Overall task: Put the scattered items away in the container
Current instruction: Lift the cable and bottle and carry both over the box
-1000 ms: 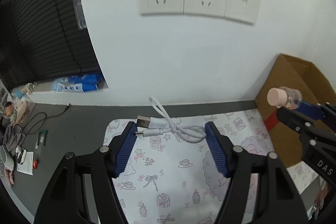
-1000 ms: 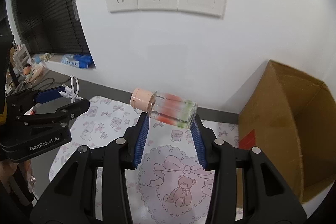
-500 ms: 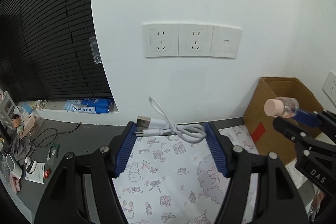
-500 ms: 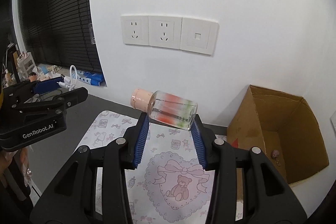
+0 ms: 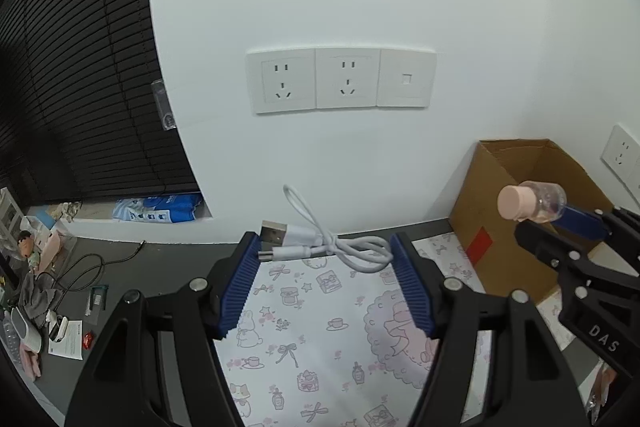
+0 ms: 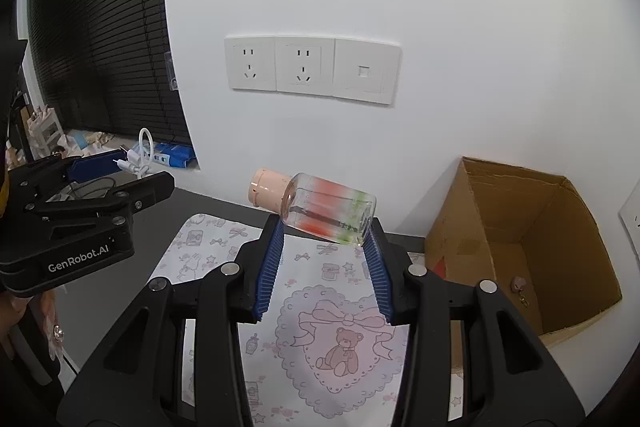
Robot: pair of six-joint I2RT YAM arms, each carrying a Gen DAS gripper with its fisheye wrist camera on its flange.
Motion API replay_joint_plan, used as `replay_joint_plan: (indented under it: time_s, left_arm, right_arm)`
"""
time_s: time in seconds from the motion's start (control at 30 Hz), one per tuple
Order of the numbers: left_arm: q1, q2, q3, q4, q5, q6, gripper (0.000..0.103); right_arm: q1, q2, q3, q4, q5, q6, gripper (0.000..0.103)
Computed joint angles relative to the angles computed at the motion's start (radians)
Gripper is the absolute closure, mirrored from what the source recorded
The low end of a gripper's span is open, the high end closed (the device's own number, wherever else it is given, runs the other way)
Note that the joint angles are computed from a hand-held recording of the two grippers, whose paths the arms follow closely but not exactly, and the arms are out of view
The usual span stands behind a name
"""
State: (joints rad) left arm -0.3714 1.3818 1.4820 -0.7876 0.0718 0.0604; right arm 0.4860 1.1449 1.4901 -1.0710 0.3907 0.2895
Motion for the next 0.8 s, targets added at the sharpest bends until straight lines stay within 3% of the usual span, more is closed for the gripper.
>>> replay_joint_plan:
  time_s: [0.2, 0.33, 0.53, 0.8]
  left_arm:
    - [-0.122, 0.035, 0.043, 0.007, -0.055, -0.044, 0.038]
    - [-0.227, 0.08, 0.093, 0.012, -0.119, -0.094, 0.038]
    - [-0.408, 0.168, 0.201, -0.001, -0.248, -0.198, 0.038]
    - [-0.617, 0.337, 0.406, -0.054, -0.391, -0.318, 0.038]
  right_arm:
    - [-0.094, -0.053, -0.007, -0.033, -0.033, -0.048, 0.061]
    - [-0.246, -0.096, -0.009, -0.041, -0.119, -0.135, 0.06]
    - [-0.64, -0.126, 0.012, -0.055, -0.402, -0.372, 0.06]
    - [-1.203, -0.033, 0.121, -0.132, -0.826, -0.733, 0.06]
